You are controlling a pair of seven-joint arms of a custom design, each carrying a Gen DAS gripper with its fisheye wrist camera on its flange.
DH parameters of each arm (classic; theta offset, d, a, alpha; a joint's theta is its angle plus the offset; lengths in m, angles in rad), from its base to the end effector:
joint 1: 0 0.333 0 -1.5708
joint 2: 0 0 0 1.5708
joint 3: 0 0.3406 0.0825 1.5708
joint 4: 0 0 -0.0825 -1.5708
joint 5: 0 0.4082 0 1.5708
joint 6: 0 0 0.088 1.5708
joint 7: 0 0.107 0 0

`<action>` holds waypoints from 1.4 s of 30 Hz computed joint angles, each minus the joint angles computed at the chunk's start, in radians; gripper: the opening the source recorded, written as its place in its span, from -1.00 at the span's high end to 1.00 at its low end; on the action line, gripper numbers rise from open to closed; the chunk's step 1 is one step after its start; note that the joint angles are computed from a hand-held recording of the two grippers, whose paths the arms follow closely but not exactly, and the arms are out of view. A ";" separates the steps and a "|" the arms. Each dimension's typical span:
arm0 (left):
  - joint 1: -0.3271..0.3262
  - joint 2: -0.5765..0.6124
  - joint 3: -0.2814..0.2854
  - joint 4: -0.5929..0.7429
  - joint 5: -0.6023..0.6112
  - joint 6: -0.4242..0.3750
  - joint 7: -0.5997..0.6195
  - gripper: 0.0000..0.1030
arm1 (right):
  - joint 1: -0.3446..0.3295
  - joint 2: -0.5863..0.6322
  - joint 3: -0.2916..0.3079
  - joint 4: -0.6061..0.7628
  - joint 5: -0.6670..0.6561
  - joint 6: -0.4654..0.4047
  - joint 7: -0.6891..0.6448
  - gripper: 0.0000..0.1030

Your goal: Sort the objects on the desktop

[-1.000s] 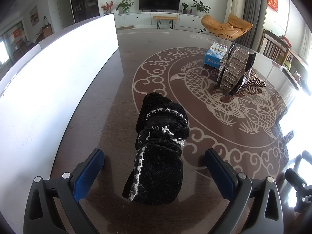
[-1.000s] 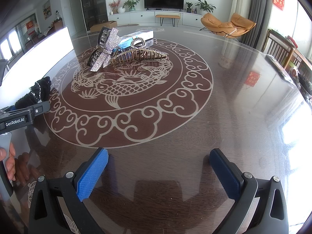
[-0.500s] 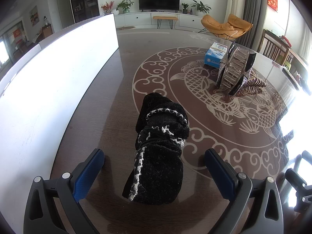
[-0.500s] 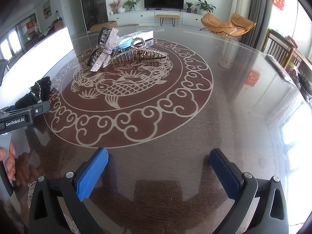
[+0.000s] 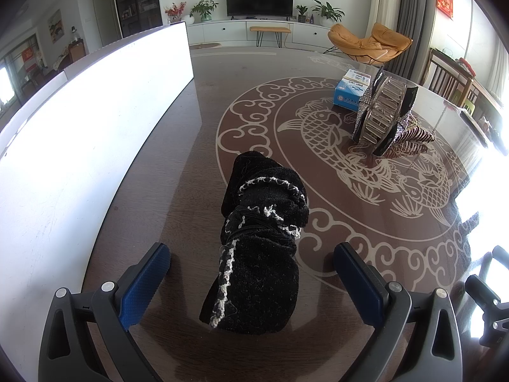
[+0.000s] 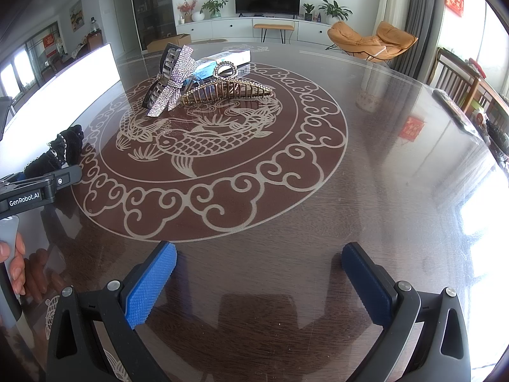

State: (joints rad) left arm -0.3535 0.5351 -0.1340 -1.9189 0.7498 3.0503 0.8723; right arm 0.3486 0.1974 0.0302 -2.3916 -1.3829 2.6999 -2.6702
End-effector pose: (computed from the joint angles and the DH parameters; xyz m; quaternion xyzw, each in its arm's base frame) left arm 0.5848 -0.3603 0.2749 -0.4953 0.8128 -0.2588 0.1645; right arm 0.4597 0.2190 0.2359 -0.5239 0.7953 -0.2567 0.1648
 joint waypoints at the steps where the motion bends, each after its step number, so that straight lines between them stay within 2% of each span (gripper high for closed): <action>1: 0.000 0.000 0.000 0.000 0.000 0.000 0.000 -1.00 | 0.000 0.002 0.000 0.001 -0.002 0.000 0.002 -1.00; 7: -0.001 0.000 0.000 -0.001 -0.002 0.000 0.001 -1.00 | 0.000 0.003 -0.001 0.001 -0.002 0.001 0.002 -1.00; 8: -0.001 0.000 0.000 -0.001 -0.002 0.000 0.001 -1.00 | -0.005 0.003 -0.002 0.001 0.004 0.017 -0.024 -1.00; 10: -0.001 0.000 0.001 -0.001 -0.002 0.000 0.001 -1.00 | -0.044 0.018 -0.012 0.014 0.028 0.121 -0.179 -1.00; 11: -0.001 0.000 0.001 -0.001 -0.002 0.000 0.001 -1.00 | -0.052 0.021 -0.024 0.022 0.006 0.146 -0.214 -1.00; 14: -0.002 0.000 0.002 -0.001 -0.001 0.001 0.000 -1.00 | -0.049 0.016 -0.047 0.060 -0.100 0.096 -0.248 -1.00; 16: -0.002 0.000 0.002 -0.001 -0.001 0.001 0.000 -1.00 | -0.074 0.037 -0.054 0.103 -0.110 0.119 -0.334 -1.00; 20: -0.002 0.000 0.002 -0.001 0.000 0.001 -0.001 -1.00 | -0.152 0.142 -0.028 0.218 0.251 0.151 -0.810 -1.00; 21: -0.002 0.000 0.002 -0.001 0.000 0.001 -0.001 -1.00 | -0.169 0.167 -0.019 0.244 0.320 0.157 -0.890 -1.00; 23: -0.003 -0.001 0.002 -0.001 0.000 0.001 -0.001 -1.00 | -0.173 0.215 -0.026 0.298 0.375 0.172 -0.965 -1.00; 27: -0.003 -0.001 0.003 -0.002 0.000 0.001 -0.002 -1.00 | -0.145 0.282 -0.071 0.381 0.412 0.207 -1.022 -1.00; 31: -0.002 -0.001 0.002 -0.002 0.000 0.001 -0.002 -1.00 | -0.207 0.317 -0.015 0.410 0.575 0.250 -1.200 -0.97; 33: -0.002 -0.001 0.002 -0.002 0.000 0.001 -0.002 -1.00 | -0.275 0.319 0.053 0.388 0.656 0.312 -1.310 -0.58; 34: -0.002 -0.001 0.002 -0.002 0.000 0.001 -0.002 -1.00 | -0.296 0.318 0.081 0.385 0.691 0.307 -1.350 -0.31; 35: -0.002 -0.001 0.002 -0.002 0.000 0.001 -0.002 -1.00 | -0.316 0.315 0.107 0.375 0.725 0.311 -1.384 -0.14; 36: -0.002 -0.001 0.002 -0.002 0.000 0.001 -0.002 -1.00 | -0.313 0.307 0.109 0.359 0.739 0.325 -1.396 -0.06; 38: -0.002 -0.001 0.002 -0.002 0.000 0.001 -0.002 -1.00 | -0.264 0.286 0.079 0.336 0.747 0.324 -1.390 0.35; 40: -0.002 -0.001 0.002 -0.002 0.001 0.002 -0.002 -1.00 | -0.206 0.267 0.038 0.303 0.750 0.350 -1.369 0.62; 42: -0.003 -0.001 0.002 -0.002 0.001 0.002 -0.002 -1.00 | -0.096 0.247 -0.060 0.271 0.718 0.378 -1.287 0.69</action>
State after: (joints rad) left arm -0.3562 0.5340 -0.1315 -1.9212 0.7506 3.0520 0.8699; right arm 0.2531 0.4449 -0.0300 -2.1211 -0.6647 3.0782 -3.9571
